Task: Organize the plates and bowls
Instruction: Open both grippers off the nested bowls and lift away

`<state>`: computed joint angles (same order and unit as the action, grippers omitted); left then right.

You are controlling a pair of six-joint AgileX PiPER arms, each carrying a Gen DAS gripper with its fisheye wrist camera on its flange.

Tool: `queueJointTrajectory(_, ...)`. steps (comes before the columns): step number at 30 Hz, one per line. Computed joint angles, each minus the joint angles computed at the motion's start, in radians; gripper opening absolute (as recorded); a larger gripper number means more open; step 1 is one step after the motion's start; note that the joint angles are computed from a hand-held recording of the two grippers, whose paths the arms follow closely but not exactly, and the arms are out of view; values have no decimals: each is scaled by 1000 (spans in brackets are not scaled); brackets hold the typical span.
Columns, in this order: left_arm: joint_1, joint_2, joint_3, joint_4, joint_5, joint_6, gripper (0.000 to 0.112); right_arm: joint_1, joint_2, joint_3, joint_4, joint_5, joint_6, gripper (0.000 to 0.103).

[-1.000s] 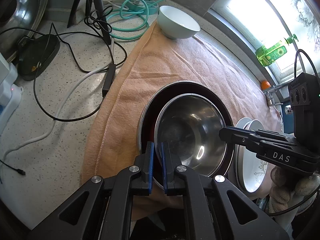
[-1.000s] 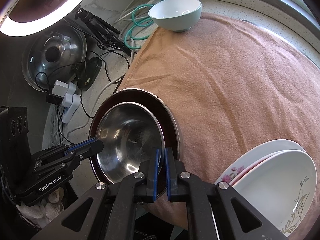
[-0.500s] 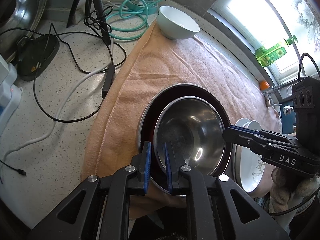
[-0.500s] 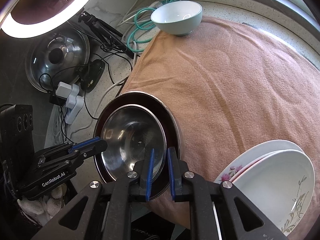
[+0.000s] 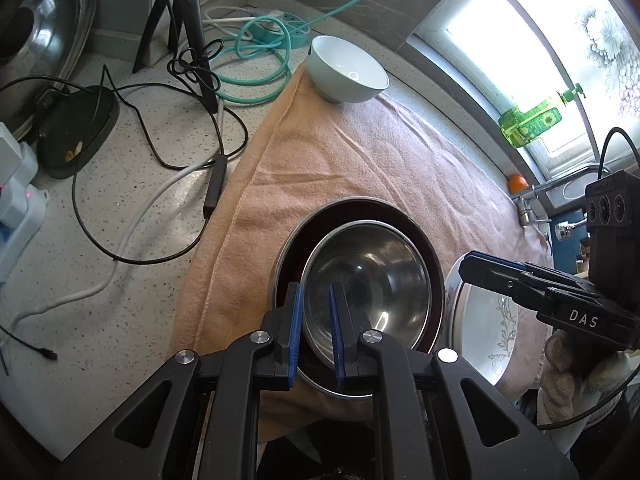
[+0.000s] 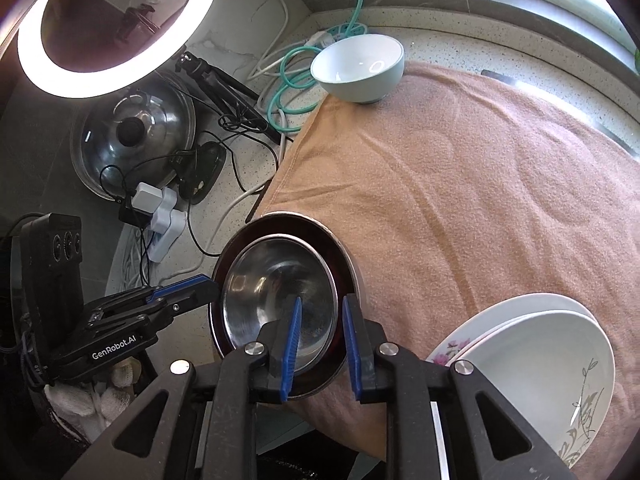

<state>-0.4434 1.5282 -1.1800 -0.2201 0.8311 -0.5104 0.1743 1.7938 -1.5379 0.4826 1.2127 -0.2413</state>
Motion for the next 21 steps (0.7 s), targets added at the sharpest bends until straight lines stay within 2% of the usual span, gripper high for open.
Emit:
queueJointTrajectory(14,7,51,-95,62,-9,-10,12,-47,-16,-68,-39,-72,19,19)
queueJointTrajectory(21,17,93,-155,67,-11,-1,12,-82,37,-174,-6,-12,-22,19)
